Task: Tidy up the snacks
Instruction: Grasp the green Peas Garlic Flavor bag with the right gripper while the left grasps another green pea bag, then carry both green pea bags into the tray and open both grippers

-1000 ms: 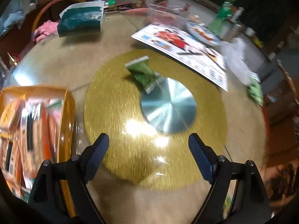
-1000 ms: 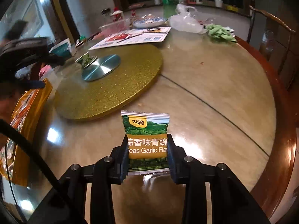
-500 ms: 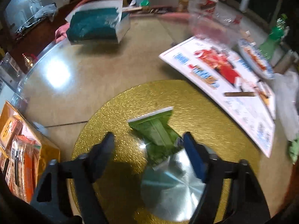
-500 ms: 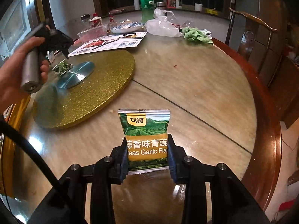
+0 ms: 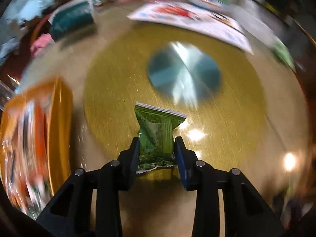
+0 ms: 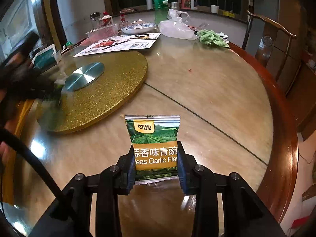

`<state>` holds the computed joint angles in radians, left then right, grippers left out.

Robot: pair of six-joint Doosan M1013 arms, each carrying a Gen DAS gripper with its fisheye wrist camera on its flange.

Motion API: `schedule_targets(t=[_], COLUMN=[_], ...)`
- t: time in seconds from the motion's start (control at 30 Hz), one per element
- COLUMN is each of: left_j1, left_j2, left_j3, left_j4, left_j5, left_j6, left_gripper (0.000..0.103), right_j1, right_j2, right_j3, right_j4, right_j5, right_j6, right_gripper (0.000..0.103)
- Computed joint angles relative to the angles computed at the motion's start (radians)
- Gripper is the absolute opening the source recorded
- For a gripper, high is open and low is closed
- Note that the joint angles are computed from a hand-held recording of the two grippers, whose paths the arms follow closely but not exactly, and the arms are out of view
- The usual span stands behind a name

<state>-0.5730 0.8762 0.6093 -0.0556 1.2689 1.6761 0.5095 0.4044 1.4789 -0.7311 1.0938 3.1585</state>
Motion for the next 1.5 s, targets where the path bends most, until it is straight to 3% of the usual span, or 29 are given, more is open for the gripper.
schedule_targets(t=[0.07, 0.13, 0.33, 0.57, 0.93, 1.23, 1.5], left_j1=[0.014, 0.023, 0.06, 0.094, 0.179, 0.255, 0.284], left_j2=[-0.111, -0.184, -0.303, -0.317, -0.367, -0.406, -0.387], left_j3=[0.198, 0.326, 0.537, 0.565, 0.594, 0.607, 0.602], left_j4=[-0.087, -0.129, -0.283, -0.407, -0.587, -0.521, -0.458], left_j5=[-0.059, -0.107, -0.217, -0.171, -0.121, -0.225, -0.272], left_j6=[0.114, 0.186, 0.297, 0.344, 0.376, 0.302, 0.238], left_gripper=[0.037, 0.037, 0.036, 0.035, 0.034, 0.034, 0.034], right_j1=[0.003, 0.007, 0.017, 0.035, 0.06, 0.057, 0.047], right_j2=[0.002, 0.004, -0.021, -0.049, -0.027, 0.053, 0.165], right_j3=[-0.002, -0.006, 0.031, 0.067, -0.001, -0.145, -0.337], right_j4=[0.002, 0.004, -0.002, 0.004, -0.017, 0.131, 0.341], right_j5=[0.006, 0.013, -0.079, -0.166, -0.298, -0.423, -0.414], right_j6=[-0.016, -0.03, -0.034, 0.023, -0.038, -0.32, -0.649], right_gripper=[0.035, 0.035, 0.035, 0.034, 0.034, 0.034, 0.034])
